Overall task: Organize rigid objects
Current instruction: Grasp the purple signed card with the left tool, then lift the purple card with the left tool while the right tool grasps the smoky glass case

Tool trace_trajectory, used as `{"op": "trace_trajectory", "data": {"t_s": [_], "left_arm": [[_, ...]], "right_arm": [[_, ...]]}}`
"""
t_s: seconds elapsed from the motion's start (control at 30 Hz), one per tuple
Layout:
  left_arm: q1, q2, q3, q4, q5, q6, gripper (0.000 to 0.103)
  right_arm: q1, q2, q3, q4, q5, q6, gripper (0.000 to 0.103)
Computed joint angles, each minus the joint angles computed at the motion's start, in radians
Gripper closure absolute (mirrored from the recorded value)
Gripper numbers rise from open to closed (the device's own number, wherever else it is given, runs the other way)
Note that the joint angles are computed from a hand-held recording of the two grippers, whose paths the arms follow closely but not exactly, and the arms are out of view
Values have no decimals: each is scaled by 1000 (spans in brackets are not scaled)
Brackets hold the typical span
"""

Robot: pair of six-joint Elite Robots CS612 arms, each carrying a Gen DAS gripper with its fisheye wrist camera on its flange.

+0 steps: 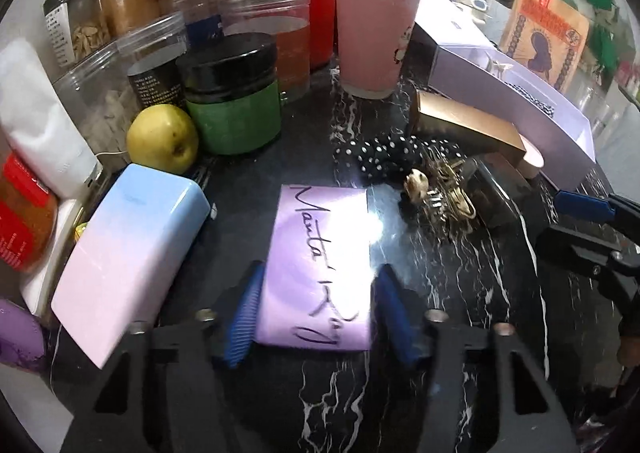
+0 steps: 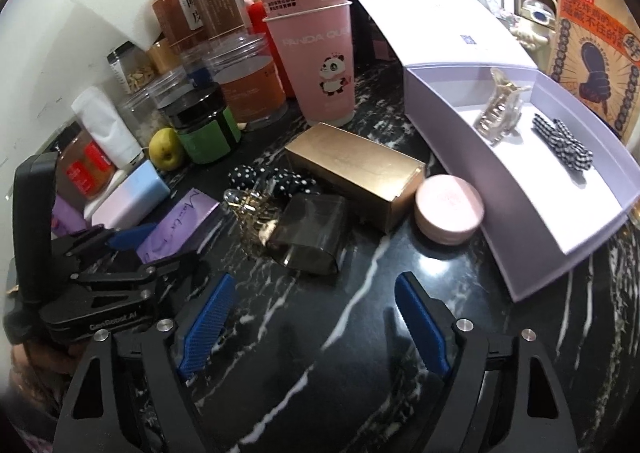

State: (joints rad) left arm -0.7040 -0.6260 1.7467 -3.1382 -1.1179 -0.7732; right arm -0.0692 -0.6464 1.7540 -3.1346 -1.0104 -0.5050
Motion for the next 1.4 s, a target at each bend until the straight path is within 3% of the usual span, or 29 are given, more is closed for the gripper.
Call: {"op": "trace_trajectory", "data": {"t_s": [0.2,0.33,0.4,0.73,1.13,1.4], "left_arm": [[9,6,-8,-22,-29,28,53],[5,0,3,-37,-49,27,53],[1,-4,9,-36,-52,23,53],[-26,-12,19,-38,-73,25,53],[-60,1,10,-79,-124,68,53],[-70,4,-24,16,-62,80,48]], "right_arm": [[14,22,-38,6,13,4,20],[21,37,-63,23,21,-8,43],[23,42,-76,56,17,-12,49],[-11,25,-28,61,78,-20,51],[-61,-28,95,-1,68,-73,51],[-84,-32,127,-50,35,-75,50]]}}
